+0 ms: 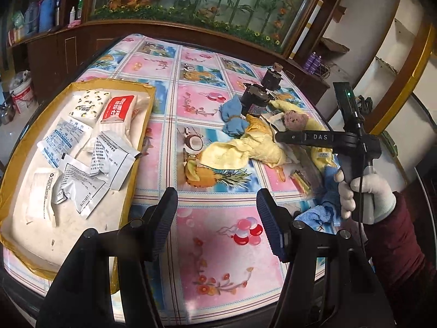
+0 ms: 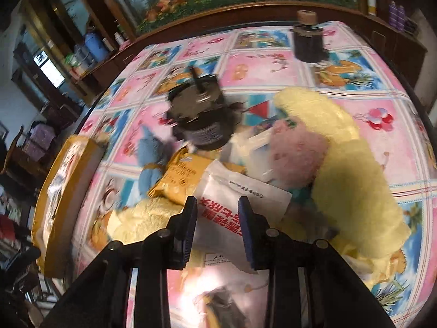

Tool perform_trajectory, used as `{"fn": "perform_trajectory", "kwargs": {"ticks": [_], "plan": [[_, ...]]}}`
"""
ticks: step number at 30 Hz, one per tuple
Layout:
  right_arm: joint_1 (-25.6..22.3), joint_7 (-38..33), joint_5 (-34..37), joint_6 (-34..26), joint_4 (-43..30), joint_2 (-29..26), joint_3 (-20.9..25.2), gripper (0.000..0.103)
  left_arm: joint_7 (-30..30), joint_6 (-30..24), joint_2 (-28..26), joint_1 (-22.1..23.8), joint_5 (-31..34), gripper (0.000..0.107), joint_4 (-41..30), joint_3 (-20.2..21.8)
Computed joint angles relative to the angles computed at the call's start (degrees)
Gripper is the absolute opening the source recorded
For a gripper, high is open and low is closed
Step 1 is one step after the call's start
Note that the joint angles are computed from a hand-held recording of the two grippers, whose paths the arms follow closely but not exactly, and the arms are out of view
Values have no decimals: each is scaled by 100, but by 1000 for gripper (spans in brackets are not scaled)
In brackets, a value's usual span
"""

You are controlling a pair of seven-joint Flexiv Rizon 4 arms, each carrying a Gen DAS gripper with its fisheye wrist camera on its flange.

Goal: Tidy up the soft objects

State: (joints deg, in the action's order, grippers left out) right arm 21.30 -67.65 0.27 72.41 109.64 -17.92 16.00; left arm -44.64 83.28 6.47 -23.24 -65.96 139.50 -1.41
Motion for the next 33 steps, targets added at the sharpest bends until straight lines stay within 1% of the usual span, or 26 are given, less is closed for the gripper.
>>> {"fn": "perform_trajectory", "kwargs": {"ticks": [2,3,4,5,7,8,11,13,15,18,19,21,24,28,29,30,32,33], "plan": [[-313,-818,549,-309,-150,32,548,31,58,-21,-21,-6,-56,60,-16,4],[-420,-1198,890,-354,-191,72,725,31,111,-19,-36,-14,-118,60,-28,3],[-406,-1280,1036,-285,-150,141,715,31,163,-22,-55,-15,-185,60,-44,0],[-246,-1054,923,-108,-18,224,519,31,208,-42,-81,-11,-252,60,-67,-6],[93,-456,451,246,226,314,59,33,162,-167,-164,74,-210,60,-160,-17],[100,-346,403,265,219,302,14,35,39,-248,-227,154,-62,60,-243,-29],[-76,-256,670,228,84,246,126,35,260,-274,-549,241,-272,60,-677,-149],[-217,-436,931,292,101,292,286,35,-19,-434,-901,460,125,60,-1069,-206],[-231,-532,925,268,249,425,294,35,-229,-680,-1291,693,476,60,-1497,-302],[-218,-777,889,-8,403,592,309,36,-598,-945,-1879,984,1163,60,-2133,-461],[-205,-844,866,-114,471,661,291,36,-646,-953,-2046,1052,1333,60,-2304,-528],[-184,-977,904,-313,555,762,264,36,-943,-1020,-2418,1127,1938,60,-2701,-539],[-166,-1091,1054,-441,654,855,207,36,-1475,-1387,-2862,1179,2826,60,-3221,-430],[-204,-1348,1447,-641,613,843,197,36,-1837,-1757,-3255,1280,3589,61,-3682,-457],[-189,-1368,1470,-694,597,821,180,36,-1938,-1786,-3324,1313,3706,64,-3757,-481],[-147,-1335,1398,-736,606,798,146,36,-1987,-1629,-3353,1338,3786,66,-3756,-521],[-108,-1356,1369,-832,583,752,136,36,-2310,-1672,-3423,1257,4175,67,-3910,-391],[-60,-1319,1286,-733,623,749,117,37,-2427,-1708,-3442,1215,4390,67,-3978,-327]]}}
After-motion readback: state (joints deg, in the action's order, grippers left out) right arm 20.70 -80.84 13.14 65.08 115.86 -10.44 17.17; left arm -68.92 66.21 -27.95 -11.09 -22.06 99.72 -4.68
